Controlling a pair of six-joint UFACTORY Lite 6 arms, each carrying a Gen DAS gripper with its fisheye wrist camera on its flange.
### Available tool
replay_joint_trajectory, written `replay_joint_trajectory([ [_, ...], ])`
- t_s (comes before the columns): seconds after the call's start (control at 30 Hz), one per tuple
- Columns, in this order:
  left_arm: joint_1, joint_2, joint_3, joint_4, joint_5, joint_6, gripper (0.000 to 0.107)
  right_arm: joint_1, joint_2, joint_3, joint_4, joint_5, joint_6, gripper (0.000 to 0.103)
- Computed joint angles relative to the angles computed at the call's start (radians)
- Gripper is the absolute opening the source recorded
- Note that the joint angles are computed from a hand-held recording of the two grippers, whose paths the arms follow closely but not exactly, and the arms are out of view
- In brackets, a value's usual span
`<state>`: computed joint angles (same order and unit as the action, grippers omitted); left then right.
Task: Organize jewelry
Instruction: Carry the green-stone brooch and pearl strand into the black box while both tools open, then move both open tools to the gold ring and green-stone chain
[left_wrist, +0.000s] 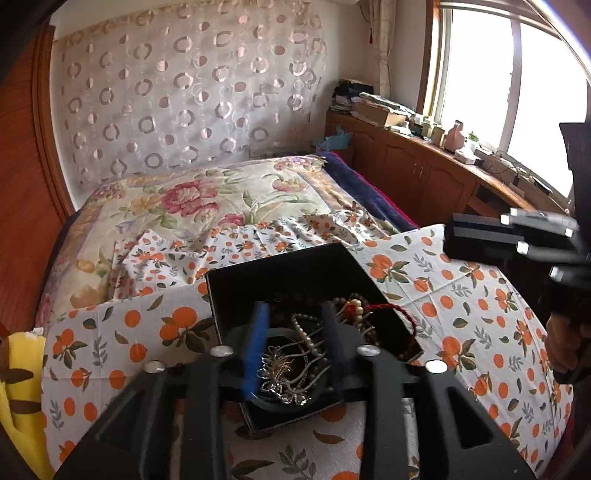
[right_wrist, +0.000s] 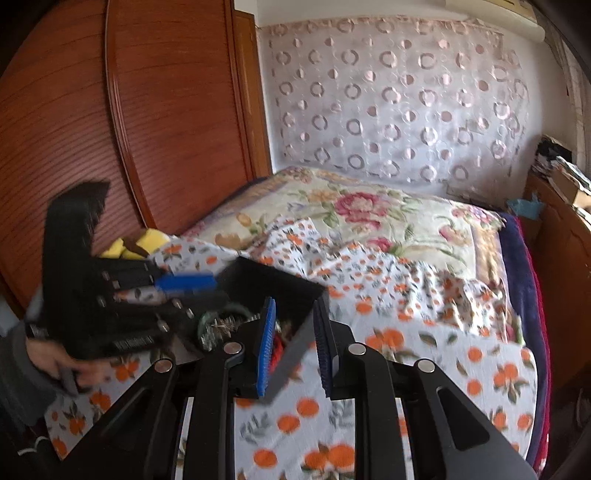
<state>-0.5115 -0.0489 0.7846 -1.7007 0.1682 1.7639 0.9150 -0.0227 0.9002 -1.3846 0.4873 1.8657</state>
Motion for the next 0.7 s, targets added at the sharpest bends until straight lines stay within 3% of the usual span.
replay_joint_trajectory([
  [0.37, 0.030, -0.314, -0.256, 0.238, 0.045, -0.196, 0.040, 0.239, -0.098, -0.290, 0.049, 0.116, 0.254, 0.023],
  [0.5, 0.069, -0.415, -0.367, 0.359, 0.072, -0.292, 0.040, 0.331, -0.052, -0.312, 0.093, 0.142, 0.311, 0.023],
  [0.7, 0.117, -0.516, -0.489, 0.523, 0.120, -0.428, 0.040, 0.367, 0.031, -0.282, 0.090, 0.097, 0.343, 0.023],
])
